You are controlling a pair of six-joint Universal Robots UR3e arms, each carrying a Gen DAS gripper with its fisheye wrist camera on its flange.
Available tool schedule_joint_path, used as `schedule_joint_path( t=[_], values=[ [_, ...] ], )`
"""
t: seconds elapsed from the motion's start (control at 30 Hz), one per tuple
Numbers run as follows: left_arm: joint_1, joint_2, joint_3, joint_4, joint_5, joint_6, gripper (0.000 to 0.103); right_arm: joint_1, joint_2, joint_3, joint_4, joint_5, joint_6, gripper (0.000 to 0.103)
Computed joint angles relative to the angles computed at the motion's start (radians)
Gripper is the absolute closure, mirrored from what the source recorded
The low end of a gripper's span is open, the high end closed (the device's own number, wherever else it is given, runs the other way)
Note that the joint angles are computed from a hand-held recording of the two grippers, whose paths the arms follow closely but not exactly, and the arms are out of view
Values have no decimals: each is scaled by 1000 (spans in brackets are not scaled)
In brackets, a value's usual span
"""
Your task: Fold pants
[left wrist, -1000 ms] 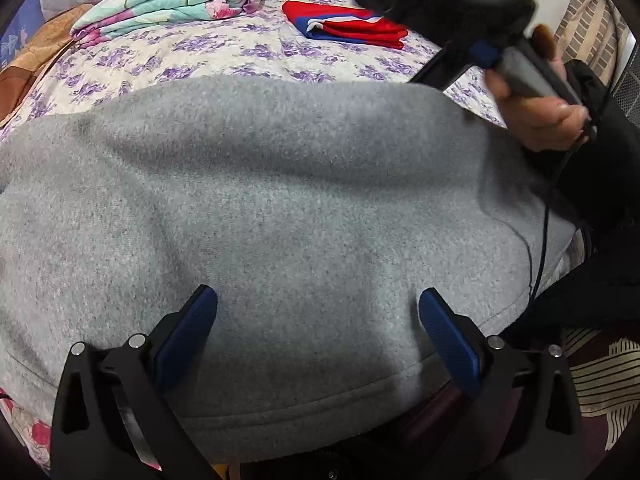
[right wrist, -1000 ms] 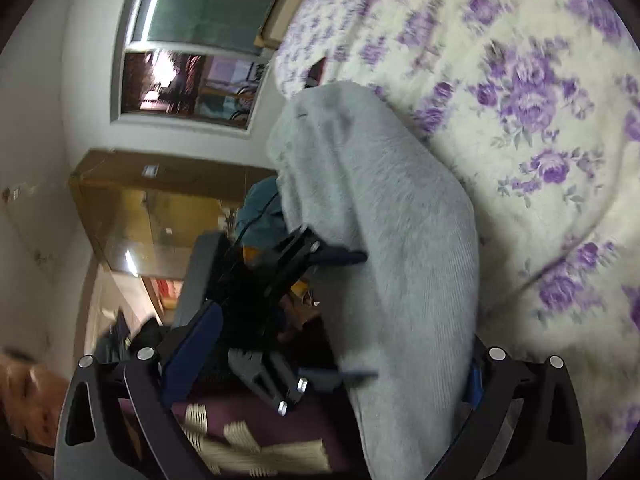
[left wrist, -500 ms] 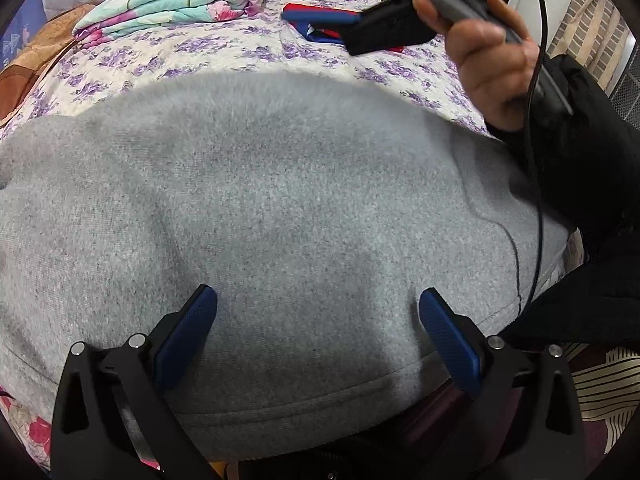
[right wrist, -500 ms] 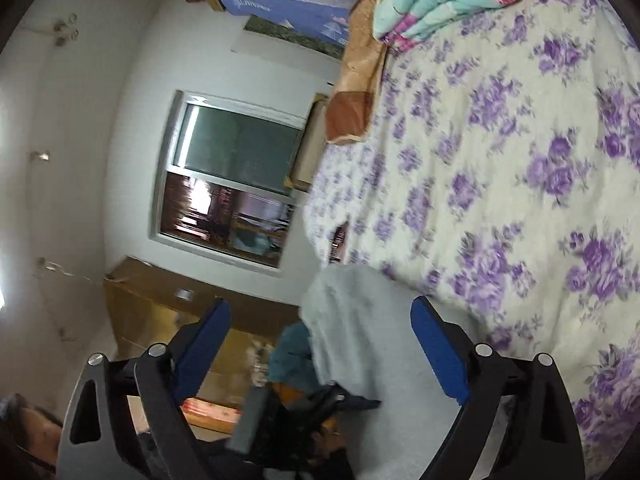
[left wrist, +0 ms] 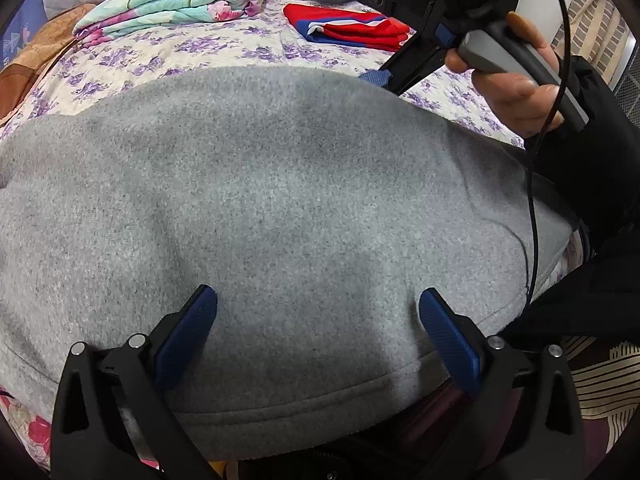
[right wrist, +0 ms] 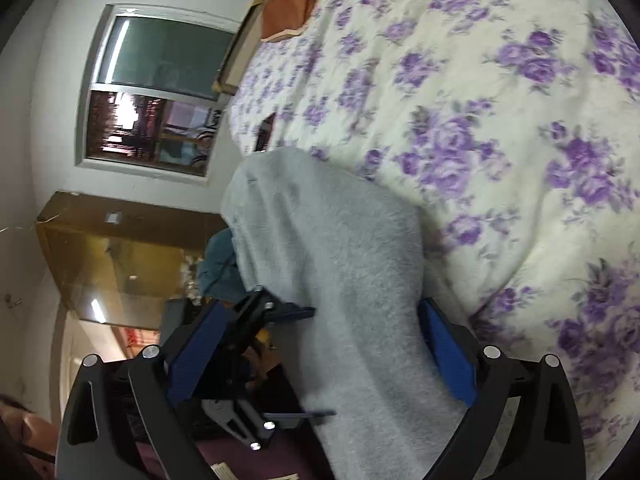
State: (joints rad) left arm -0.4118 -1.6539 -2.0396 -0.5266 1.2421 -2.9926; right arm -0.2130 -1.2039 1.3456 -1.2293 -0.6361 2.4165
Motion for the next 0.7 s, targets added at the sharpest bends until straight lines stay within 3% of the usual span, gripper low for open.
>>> schedule_joint_path(
  t=[0.2,0.33,0.47,0.53,0.7],
  values=[
    [-4,-4,5,1,2,-7,5,-10,22,-116,250,101,-188,4],
    [-4,-5,5,2,2,-8,5,48,33,-127,269,43,-184,3],
    [-2,-3,3,2,0,-4,5,102,10,-103,281,51,-196,3],
    [1,-2,2,1,-2,-1,5,122,-3,-78,225,45,-151,3],
    [2,-2,-1,9,-8,-3,5,118,-66,81,-150,11,110,3]
  ],
)
